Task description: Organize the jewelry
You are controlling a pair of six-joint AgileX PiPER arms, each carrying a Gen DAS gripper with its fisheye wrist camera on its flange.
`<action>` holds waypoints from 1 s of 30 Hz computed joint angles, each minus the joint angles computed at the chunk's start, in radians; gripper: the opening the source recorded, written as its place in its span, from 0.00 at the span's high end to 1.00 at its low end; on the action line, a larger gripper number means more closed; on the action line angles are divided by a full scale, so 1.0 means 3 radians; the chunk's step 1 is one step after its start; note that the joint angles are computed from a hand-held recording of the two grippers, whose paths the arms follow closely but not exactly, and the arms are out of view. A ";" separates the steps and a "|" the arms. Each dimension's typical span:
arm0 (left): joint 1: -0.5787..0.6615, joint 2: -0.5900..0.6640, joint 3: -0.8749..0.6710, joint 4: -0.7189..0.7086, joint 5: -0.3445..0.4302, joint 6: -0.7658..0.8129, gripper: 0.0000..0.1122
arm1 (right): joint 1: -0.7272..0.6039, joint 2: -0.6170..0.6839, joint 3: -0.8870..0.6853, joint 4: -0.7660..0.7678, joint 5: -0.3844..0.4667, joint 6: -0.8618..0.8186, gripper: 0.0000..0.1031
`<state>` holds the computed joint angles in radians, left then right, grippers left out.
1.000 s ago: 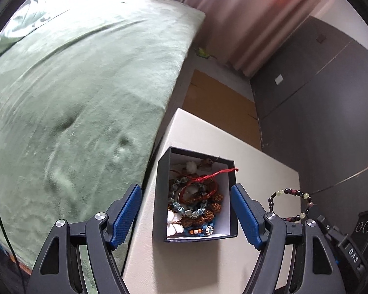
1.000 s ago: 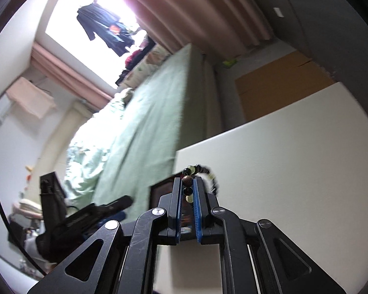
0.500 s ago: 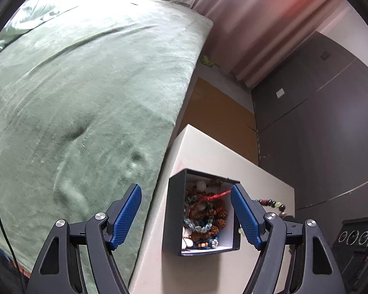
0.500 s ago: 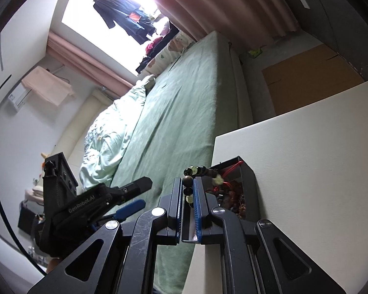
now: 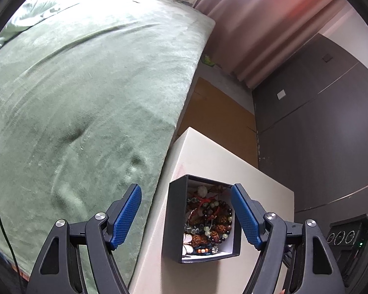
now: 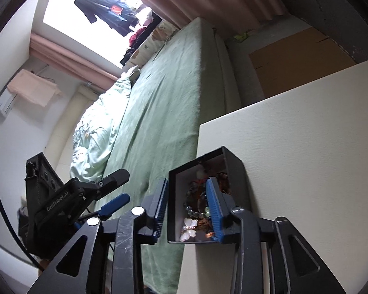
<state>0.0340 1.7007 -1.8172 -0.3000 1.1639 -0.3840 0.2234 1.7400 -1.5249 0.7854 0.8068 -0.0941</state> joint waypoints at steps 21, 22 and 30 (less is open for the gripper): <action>-0.0826 -0.0420 0.0293 0.0705 -0.0347 -0.0223 0.18 | -0.0483 -0.0775 0.0478 -0.0606 0.0185 0.0294 0.29; -0.0882 -0.0425 0.0301 0.0748 -0.0348 -0.0236 0.17 | -0.0500 -0.0797 0.0482 -0.0631 0.0200 0.0302 0.29; -0.1188 -0.0596 0.0600 0.1017 -0.0492 -0.0413 0.12 | -0.0613 -0.0984 0.0531 -0.0801 0.0325 0.0314 0.10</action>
<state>-0.3223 1.5219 -1.6371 0.0051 1.0163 -0.5078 0.0395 1.4448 -1.3655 0.5450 0.9043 -0.0001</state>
